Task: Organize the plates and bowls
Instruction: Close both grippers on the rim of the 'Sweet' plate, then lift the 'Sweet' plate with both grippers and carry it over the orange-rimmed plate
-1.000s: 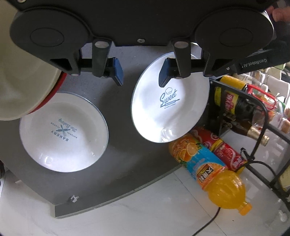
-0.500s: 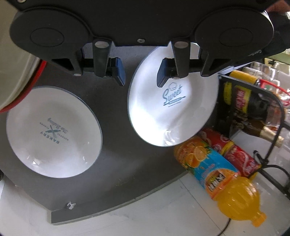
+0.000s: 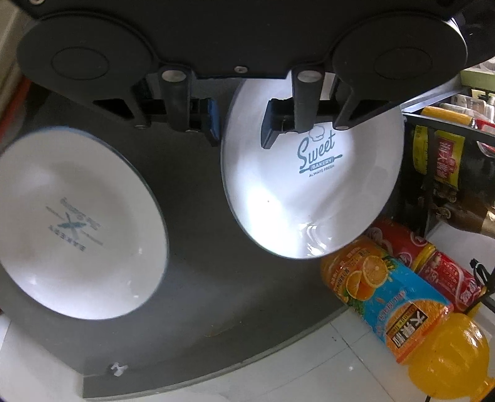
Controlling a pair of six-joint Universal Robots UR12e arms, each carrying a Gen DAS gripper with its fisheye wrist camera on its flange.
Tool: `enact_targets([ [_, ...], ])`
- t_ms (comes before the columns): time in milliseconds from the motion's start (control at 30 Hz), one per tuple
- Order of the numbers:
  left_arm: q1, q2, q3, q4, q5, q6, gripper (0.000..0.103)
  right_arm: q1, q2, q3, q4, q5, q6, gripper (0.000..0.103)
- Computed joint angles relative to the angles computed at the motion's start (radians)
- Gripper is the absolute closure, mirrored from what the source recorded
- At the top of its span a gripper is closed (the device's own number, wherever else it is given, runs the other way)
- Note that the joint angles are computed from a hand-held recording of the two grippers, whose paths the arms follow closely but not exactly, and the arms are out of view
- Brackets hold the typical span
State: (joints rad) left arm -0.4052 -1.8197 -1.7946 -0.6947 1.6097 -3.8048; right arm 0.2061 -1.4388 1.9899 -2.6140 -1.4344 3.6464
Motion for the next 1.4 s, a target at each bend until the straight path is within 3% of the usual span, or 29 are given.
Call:
enact_targets([
  [233, 0.008, -0.003, -0.01, 0.03, -0.021, -0.025, 0.075, -0.008, 0.011, 0.011, -0.034, 0.013, -0.016, 0.077],
  [467, 0.005, -0.007, -0.027, 0.089, -0.041, -0.053, 0.088, -0.032, 0.015, 0.039, -0.111, 0.069, 0.001, 0.088],
  [800, 0.004, 0.003, -0.034, 0.103, -0.027, -0.089, 0.088, -0.037, -0.02, 0.07, -0.188, 0.093, -0.026, 0.097],
  [1400, -0.012, 0.05, -0.054, 0.065, 0.0, -0.143, 0.092, -0.04, -0.07, 0.118, -0.212, 0.141, -0.019, 0.095],
])
